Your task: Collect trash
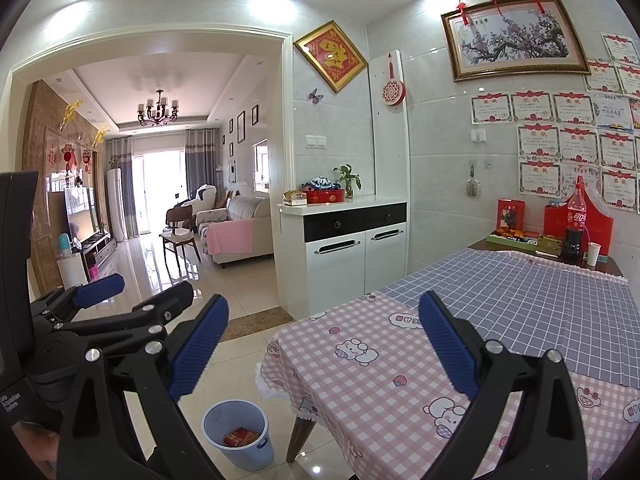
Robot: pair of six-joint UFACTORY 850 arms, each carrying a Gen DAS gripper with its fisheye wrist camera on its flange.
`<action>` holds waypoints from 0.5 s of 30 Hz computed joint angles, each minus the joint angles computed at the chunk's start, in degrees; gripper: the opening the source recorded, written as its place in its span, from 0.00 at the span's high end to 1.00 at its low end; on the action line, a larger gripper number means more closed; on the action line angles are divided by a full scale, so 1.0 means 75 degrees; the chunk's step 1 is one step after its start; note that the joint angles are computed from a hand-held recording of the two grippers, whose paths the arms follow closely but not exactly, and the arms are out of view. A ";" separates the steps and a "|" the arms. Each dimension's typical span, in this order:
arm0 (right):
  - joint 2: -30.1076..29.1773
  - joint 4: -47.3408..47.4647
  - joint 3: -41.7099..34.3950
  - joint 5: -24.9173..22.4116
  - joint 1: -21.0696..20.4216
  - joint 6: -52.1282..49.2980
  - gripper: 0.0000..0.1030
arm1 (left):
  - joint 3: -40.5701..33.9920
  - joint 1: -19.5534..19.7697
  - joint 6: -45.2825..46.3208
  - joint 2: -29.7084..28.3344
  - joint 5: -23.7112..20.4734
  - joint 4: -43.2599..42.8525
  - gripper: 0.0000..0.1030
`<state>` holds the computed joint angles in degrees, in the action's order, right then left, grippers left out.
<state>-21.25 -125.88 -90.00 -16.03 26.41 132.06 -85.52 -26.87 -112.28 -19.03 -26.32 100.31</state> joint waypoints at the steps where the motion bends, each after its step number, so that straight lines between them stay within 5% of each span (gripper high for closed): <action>1: -0.0010 -0.0041 0.0005 -0.0001 -0.0003 0.0041 0.09 | -0.0029 0.0012 0.0027 -0.0016 0.0016 -0.0021 0.11; 15: -0.0210 0.0516 -0.0128 0.0152 -0.0099 -0.0543 0.09 | 0.0057 0.0104 0.0379 -0.0131 0.0176 -0.0476 0.11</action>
